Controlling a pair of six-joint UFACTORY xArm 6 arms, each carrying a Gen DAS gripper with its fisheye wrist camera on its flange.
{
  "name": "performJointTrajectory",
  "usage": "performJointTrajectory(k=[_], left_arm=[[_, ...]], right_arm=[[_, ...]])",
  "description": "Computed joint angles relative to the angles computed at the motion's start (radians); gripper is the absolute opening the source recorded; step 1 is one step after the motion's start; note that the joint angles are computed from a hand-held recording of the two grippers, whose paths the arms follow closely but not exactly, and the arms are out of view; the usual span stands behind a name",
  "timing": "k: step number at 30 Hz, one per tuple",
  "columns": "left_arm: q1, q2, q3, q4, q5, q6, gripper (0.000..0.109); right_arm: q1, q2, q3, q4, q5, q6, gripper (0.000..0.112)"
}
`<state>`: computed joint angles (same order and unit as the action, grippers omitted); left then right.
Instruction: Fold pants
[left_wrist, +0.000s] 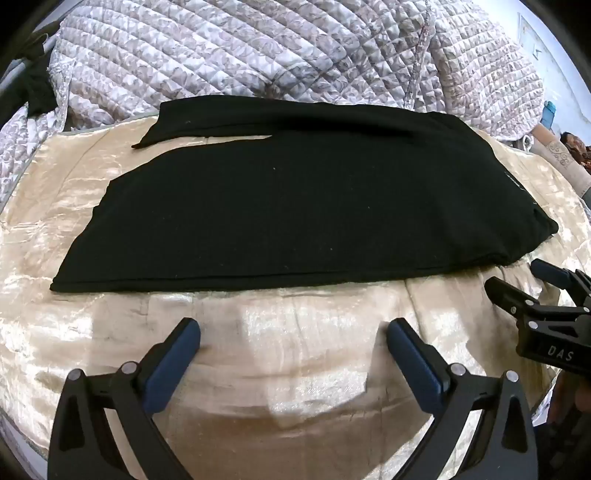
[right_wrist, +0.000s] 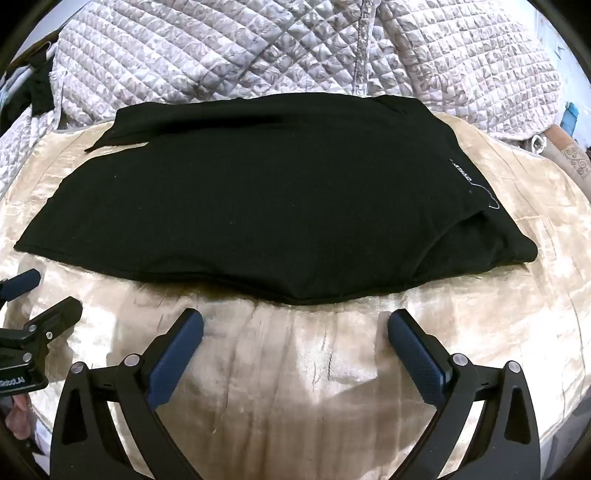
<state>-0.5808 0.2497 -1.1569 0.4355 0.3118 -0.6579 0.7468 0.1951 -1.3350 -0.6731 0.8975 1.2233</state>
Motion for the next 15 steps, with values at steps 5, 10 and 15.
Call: performJointTrajectory(k=[5, 10, 15], left_arm=[[-0.003, 0.003, -0.009, 0.002, 0.012, -0.004, 0.103], [-0.002, -0.002, 0.003, 0.012, -0.001, -0.012, 0.103], [-0.008, -0.008, 0.008, 0.026, 0.003, -0.031, 0.103]], right_arm=[[0.001, -0.001, 0.001, 0.0, 0.001, -0.004, 0.101], [0.003, -0.01, 0.016, -0.018, -0.007, 0.017, 0.101], [0.002, -0.002, 0.007, -0.019, -0.005, 0.014, 0.101]])
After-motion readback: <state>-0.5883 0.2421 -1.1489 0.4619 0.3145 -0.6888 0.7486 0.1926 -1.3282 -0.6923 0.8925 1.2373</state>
